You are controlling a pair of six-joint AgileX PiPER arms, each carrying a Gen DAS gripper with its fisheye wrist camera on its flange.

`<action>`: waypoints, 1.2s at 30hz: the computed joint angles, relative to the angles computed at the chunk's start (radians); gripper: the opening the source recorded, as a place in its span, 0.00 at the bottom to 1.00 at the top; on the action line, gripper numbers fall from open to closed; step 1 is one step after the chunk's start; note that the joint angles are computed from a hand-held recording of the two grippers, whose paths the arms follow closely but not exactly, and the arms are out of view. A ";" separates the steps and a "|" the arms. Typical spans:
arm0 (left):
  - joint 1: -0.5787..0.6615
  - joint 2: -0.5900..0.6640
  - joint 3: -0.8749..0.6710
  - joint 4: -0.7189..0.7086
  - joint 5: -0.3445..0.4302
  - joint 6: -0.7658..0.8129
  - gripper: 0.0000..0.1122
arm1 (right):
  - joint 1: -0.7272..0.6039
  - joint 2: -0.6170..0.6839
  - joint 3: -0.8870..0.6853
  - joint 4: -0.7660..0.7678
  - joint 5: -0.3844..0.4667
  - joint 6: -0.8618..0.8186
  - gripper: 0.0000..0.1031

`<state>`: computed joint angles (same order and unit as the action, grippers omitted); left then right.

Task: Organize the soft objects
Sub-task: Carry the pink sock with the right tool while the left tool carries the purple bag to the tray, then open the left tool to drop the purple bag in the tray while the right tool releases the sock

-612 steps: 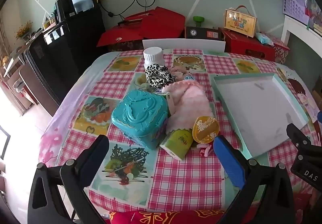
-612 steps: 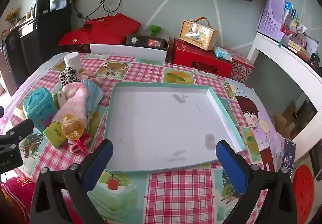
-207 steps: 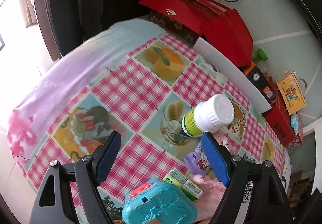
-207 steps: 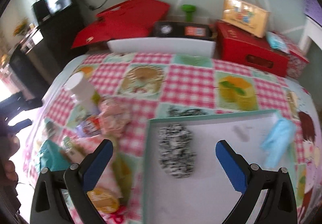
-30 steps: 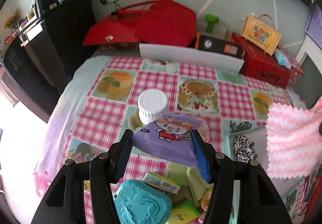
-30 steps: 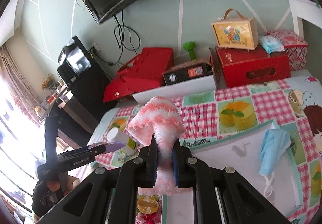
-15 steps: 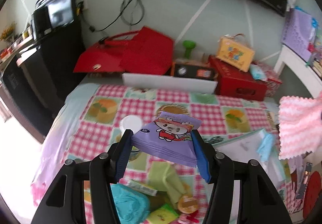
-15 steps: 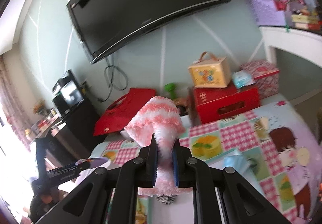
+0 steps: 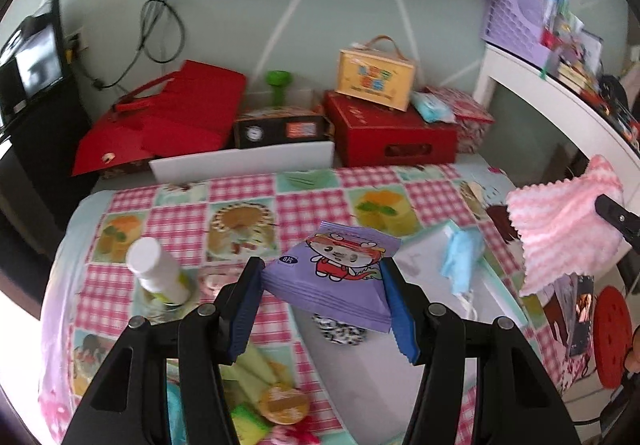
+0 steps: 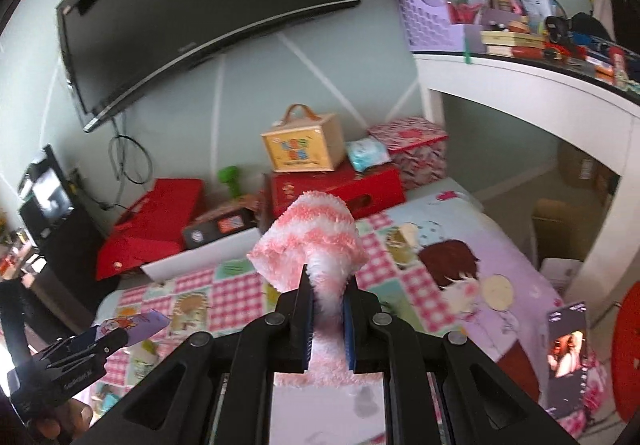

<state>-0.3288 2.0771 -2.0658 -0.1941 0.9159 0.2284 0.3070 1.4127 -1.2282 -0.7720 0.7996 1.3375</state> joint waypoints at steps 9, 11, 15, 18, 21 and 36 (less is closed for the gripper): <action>-0.077 0.029 0.015 0.016 0.019 0.002 0.53 | -0.033 0.049 -0.009 0.133 0.051 -0.116 0.13; -0.087 0.044 0.008 0.025 0.026 -0.004 0.53 | -0.034 0.071 -0.018 0.167 0.052 -0.153 0.13; -0.100 0.084 -0.019 0.043 0.040 -0.028 0.53 | -0.037 0.145 -0.049 0.250 0.049 -0.241 0.13; -0.099 0.126 -0.054 0.035 0.060 -0.040 0.53 | -0.043 0.198 -0.067 0.307 0.034 -0.305 0.14; -0.093 0.173 -0.091 0.010 0.078 -0.049 0.53 | -0.050 0.256 -0.087 0.359 0.029 -0.357 0.14; -0.122 0.346 -0.226 0.034 0.161 -0.098 0.53 | -0.119 0.440 -0.124 0.569 -0.011 -0.536 0.14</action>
